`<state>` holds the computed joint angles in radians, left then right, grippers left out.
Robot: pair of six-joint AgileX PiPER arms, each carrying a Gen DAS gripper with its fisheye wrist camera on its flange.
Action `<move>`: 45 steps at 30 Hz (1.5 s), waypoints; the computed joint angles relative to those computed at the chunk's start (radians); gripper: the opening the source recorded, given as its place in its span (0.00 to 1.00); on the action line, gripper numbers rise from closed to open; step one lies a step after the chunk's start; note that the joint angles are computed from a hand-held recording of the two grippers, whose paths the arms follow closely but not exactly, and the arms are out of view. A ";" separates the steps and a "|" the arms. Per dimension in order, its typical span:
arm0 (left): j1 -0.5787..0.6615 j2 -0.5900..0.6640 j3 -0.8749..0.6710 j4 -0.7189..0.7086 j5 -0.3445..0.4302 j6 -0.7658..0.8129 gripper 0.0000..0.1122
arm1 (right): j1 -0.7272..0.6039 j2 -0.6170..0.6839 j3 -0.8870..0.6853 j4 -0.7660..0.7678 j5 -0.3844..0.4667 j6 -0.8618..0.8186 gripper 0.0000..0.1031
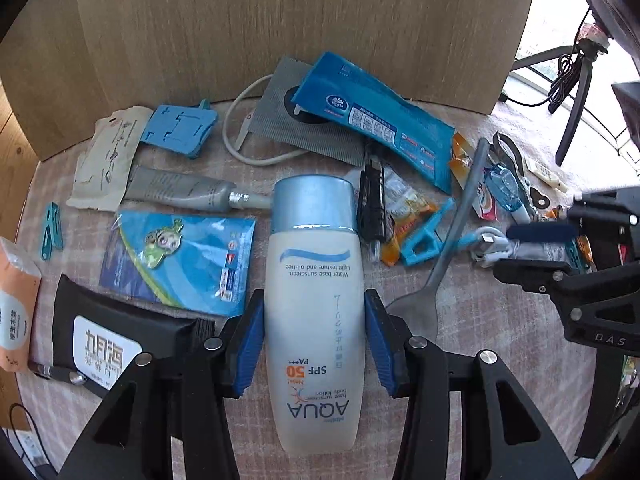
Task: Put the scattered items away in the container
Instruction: 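Grasp the white AQUA bottle with the left tool while the right tool grasps the white USB cable, then carry the bottle and cable over the black tray and open both tools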
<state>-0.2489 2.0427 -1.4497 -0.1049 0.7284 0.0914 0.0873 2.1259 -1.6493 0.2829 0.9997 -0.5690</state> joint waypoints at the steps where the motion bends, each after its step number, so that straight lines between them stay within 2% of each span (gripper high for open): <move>1: 0.004 -0.012 0.020 -0.006 -0.008 -0.001 0.40 | -0.002 -0.017 0.033 0.003 -0.017 0.007 0.20; 2: 0.008 -0.025 0.041 -0.012 -0.015 -0.002 0.40 | -0.006 -0.039 0.072 0.009 -0.038 0.019 0.16; 8: 0.017 -0.138 0.206 0.001 -0.088 -0.041 0.40 | -0.050 -0.149 0.278 0.120 -0.129 0.064 0.14; 15: 0.019 -0.294 0.376 -0.008 -0.143 -0.044 0.40 | -0.144 -0.344 0.520 0.275 -0.203 0.021 0.14; 21: 0.008 -0.394 0.447 -0.058 -0.119 -0.015 0.40 | -0.290 -0.527 0.702 0.368 -0.193 -0.038 0.14; 24: -0.049 -0.442 0.482 -0.071 -0.120 -0.042 0.40 | -0.401 -0.632 0.784 0.414 -0.161 -0.094 0.14; 27: -0.157 -0.475 0.474 -0.028 -0.109 -0.118 0.40 | -0.553 -0.721 0.834 0.440 -0.094 -0.156 0.14; 34: -0.426 -0.439 0.320 0.034 -0.067 -0.256 0.40 | -1.019 -0.851 0.826 0.412 0.100 -0.339 0.14; 40: -0.619 -0.264 0.054 0.071 -0.025 -0.339 0.40 | -1.375 -0.750 0.684 0.365 0.194 -0.475 0.14; 45: -0.716 -0.086 -0.222 0.104 0.054 -0.360 0.40 | -1.527 -0.646 0.570 0.324 0.181 -0.523 0.14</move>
<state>-0.9644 1.9571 -1.6720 -0.0011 0.7825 -0.2690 -1.4399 1.4802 -1.0797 0.6073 1.1809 -1.0924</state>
